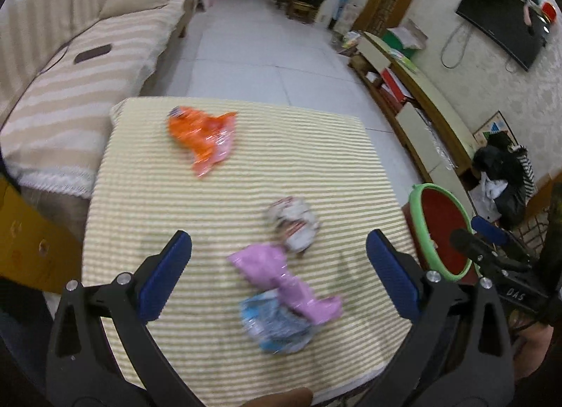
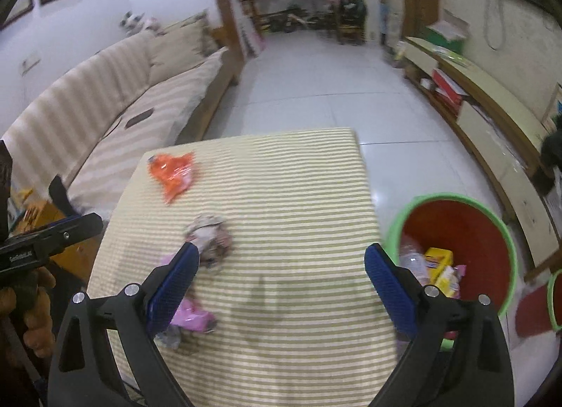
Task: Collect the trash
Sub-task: 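Move both tools back over the table toward the blue wrapper and pink bag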
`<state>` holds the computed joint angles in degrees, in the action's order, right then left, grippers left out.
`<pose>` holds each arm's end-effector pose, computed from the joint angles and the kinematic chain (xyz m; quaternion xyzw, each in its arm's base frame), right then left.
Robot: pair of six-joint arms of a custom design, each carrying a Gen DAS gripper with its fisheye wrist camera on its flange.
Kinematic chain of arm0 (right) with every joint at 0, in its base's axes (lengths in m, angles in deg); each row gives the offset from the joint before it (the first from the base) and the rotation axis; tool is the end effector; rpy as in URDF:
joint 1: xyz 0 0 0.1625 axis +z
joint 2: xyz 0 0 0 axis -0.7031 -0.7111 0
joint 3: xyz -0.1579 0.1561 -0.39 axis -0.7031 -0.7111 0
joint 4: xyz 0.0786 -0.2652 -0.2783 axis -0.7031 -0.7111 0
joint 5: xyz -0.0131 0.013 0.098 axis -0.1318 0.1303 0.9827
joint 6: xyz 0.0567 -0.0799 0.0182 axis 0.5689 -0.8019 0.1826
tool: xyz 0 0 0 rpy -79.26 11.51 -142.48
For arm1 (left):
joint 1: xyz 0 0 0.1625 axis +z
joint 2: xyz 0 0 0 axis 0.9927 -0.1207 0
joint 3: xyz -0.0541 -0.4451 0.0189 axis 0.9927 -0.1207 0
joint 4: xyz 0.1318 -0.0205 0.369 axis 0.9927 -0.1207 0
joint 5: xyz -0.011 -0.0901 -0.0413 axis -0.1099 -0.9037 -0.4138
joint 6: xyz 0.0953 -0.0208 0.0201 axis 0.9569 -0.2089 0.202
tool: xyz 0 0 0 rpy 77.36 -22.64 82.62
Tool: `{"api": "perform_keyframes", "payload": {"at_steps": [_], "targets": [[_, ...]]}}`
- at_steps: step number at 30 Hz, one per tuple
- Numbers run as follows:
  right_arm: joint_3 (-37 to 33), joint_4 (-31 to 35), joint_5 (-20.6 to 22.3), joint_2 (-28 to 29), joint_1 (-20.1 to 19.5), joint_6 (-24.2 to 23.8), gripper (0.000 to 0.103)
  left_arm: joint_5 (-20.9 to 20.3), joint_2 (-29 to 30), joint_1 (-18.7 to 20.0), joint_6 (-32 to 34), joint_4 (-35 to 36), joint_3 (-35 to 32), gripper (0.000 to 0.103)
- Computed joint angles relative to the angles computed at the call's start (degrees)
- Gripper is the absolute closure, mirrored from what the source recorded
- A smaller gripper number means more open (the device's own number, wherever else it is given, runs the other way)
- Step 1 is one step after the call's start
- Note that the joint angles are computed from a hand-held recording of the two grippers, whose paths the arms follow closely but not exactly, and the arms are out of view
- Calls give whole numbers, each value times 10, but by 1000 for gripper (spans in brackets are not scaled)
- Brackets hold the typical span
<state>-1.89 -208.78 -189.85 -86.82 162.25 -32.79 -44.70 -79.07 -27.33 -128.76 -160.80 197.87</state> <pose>0.4574 -0.6603 0.0530 0.3932 -0.8923 0.1508 0.1628 -0.1007 -0.5348 0.4046 -0.1218 0.8584 -0.3978 0.3001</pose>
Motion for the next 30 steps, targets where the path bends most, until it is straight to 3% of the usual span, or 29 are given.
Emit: {"api": "perform_keyframes", "payload": {"at_steps": [6,11,17,24,26,30], "targets": [[8,18,4,13,17,-18,11,-6,-48,6,-45,26,44,6],[8,24,3,18,23,-32,11,-41,-56,18,-54,30,66,6],[9,32,2,21,24,-32,12,-101,-22,37,-31,20,79,6],[9,38,8,22,19,-25,12,-104,7,51,-49,28,73,6],[9,39,10,23,17,-23,12,-102,15,57,-56,35,68,11],[7,48,16,24,13,-21,12,-131,28,77,-55,21,63,35]]}}
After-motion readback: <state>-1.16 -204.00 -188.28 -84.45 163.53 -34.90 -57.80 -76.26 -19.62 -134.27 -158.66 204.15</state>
